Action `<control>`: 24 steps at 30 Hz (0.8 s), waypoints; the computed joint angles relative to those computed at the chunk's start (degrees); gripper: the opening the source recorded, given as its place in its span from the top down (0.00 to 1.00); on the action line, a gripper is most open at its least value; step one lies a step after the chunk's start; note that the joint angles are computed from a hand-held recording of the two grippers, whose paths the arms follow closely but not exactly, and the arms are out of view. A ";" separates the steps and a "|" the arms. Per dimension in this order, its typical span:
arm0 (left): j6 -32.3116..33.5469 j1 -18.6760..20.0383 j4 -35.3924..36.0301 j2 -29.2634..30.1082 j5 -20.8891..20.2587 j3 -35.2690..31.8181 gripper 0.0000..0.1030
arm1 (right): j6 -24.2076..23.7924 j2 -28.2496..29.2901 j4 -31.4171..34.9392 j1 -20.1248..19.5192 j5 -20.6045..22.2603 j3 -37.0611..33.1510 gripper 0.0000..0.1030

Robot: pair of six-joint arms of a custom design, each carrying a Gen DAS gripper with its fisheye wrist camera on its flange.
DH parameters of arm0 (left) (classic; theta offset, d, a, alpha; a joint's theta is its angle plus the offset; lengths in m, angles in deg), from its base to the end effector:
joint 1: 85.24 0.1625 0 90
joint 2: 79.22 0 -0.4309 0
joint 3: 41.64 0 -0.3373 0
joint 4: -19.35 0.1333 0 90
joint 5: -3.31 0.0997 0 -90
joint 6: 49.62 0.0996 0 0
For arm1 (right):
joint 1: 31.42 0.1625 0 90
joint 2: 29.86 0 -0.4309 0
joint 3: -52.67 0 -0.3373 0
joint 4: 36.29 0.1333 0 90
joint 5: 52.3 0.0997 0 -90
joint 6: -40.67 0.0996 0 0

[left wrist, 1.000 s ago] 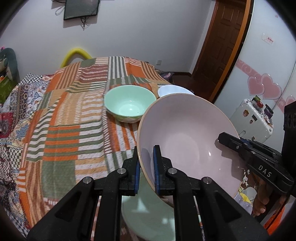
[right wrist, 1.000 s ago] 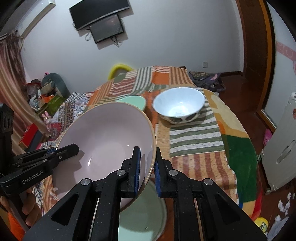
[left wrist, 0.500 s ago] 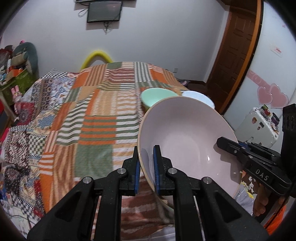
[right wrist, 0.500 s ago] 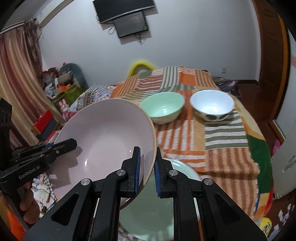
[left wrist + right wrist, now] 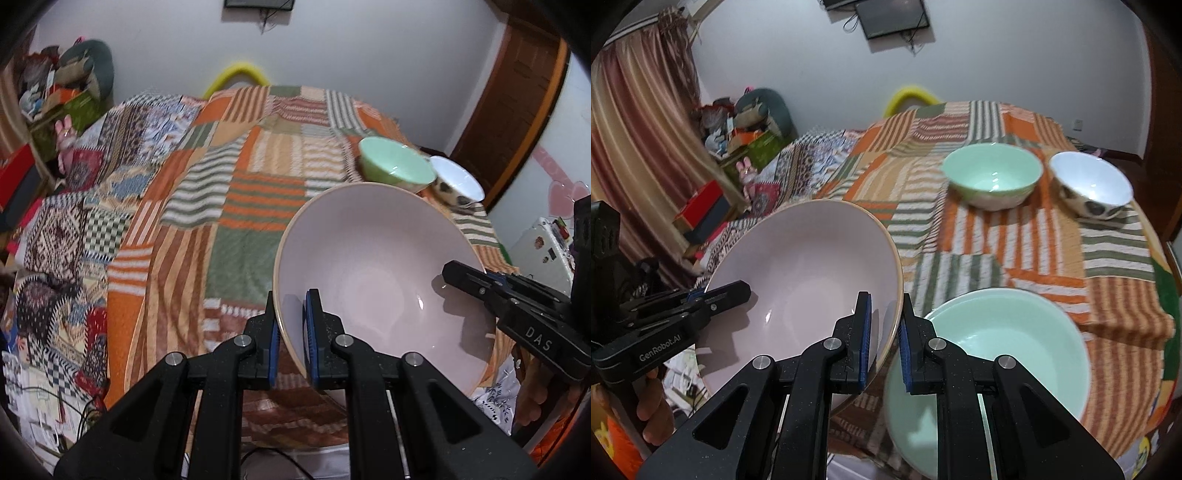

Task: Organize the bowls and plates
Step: 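Lift and carry the pink bowl with both grippers over the plate stack, then lower the pink bowl onto the mint green plate and open both grippers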

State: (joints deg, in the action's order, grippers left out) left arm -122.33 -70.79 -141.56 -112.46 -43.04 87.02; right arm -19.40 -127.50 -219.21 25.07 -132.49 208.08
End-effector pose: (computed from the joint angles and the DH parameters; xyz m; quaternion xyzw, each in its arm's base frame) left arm -0.3266 -0.2928 -0.0440 0.1014 0.9049 -0.2956 0.2889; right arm -0.0186 -0.3003 0.2814 0.2433 -0.9185 0.2654 0.1635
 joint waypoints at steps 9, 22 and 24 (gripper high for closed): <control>-1.09 3.60 -1.22 1.41 -2.36 1.47 0.88 | 1.36 11.28 -8.90 4.08 -6.68 0.30 0.88; 0.76 8.83 -8.49 5.54 -6.64 2.73 0.88 | 1.21 21.76 -15.29 4.93 -12.26 -0.95 0.88; 0.68 8.62 -9.02 5.80 -6.70 3.10 0.87 | 0.40 21.18 -14.31 4.33 -11.73 -0.88 0.88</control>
State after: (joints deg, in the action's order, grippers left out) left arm -121.65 -62.17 -150.58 -106.66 -49.74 90.12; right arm -19.01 -106.31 -233.52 29.40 -144.22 207.20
